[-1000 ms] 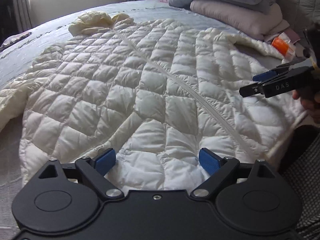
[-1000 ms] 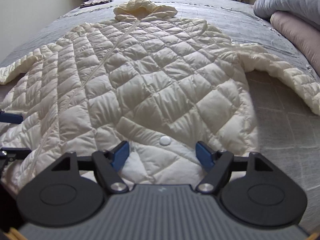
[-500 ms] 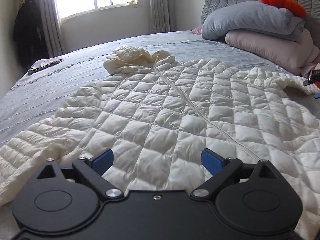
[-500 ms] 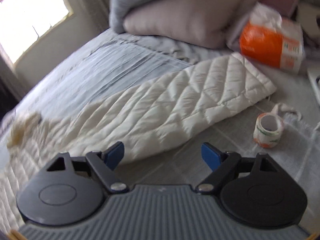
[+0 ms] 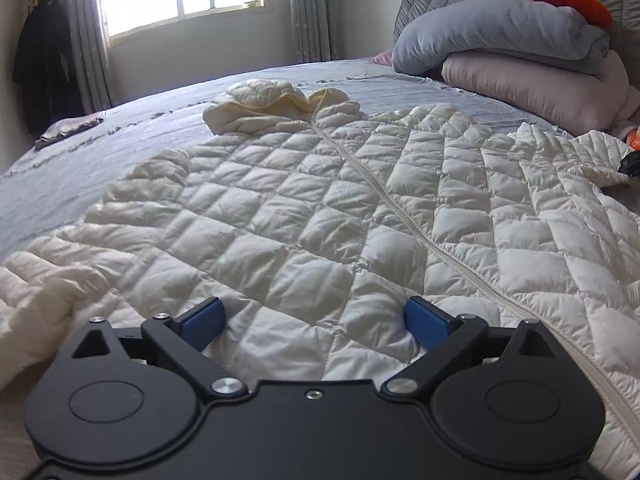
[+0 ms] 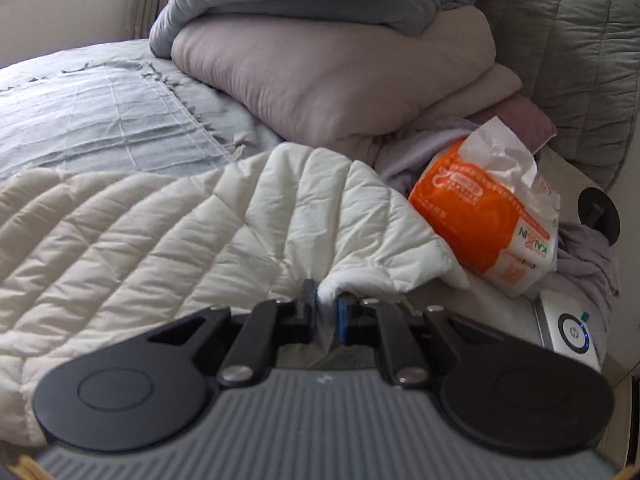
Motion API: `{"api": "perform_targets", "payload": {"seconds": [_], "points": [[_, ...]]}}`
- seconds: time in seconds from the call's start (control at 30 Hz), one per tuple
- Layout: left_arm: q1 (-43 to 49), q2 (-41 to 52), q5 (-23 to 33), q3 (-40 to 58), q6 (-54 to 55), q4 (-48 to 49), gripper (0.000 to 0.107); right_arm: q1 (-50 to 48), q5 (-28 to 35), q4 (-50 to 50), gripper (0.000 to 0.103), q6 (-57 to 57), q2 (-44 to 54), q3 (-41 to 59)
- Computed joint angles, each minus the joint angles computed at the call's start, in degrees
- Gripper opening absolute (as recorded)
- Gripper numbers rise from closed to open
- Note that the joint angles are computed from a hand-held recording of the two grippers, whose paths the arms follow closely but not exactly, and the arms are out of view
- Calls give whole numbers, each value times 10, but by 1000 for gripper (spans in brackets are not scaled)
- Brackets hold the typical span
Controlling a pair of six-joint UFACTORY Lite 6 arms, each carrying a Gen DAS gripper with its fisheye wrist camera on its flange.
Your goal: Fold large clothes
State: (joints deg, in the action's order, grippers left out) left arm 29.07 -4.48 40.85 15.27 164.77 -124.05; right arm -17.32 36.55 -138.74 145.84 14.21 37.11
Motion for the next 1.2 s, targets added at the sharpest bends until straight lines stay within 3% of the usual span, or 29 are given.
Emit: {"api": "perform_targets", "payload": {"seconds": [0.07,0.13,0.3,0.37,0.43,0.47,0.57,0.67,0.8,0.97,1.07,1.2], "points": [[65,-21,21,10,-28,71,98,1,-31,1,54,-11,-49,-24],[116,-17,35,42,-22,76,97,2,-56,-5,69,-17,-119,-63],[194,162,29,226,16,-17,97,54,-151,139,78,-152,-239,-66],[206,261,-52,332,0,-40,99,90,-167,204,86,-212,-263,-57],[239,350,-104,415,-104,33,102,126,-179,268,86,-272,-263,-38],[262,358,-93,430,-164,93,102,142,-181,323,86,-325,-261,-26],[282,287,-117,421,-326,273,100,171,-204,496,89,-503,-252,19],[285,227,-84,438,-506,451,100,201,-209,675,93,-673,-234,82],[230,181,-70,503,-716,609,103,255,-191,902,97,-891,-165,210],[106,279,-56,716,-967,783,103,298,-153,1128,98,-1117,21,437],[33,379,-48,878,-1099,881,103,333,-100,1146,98,-1150,167,616],[-47,550,-41,1118,-1239,959,103,357,-80,1168,98,-1192,364,856]]}}
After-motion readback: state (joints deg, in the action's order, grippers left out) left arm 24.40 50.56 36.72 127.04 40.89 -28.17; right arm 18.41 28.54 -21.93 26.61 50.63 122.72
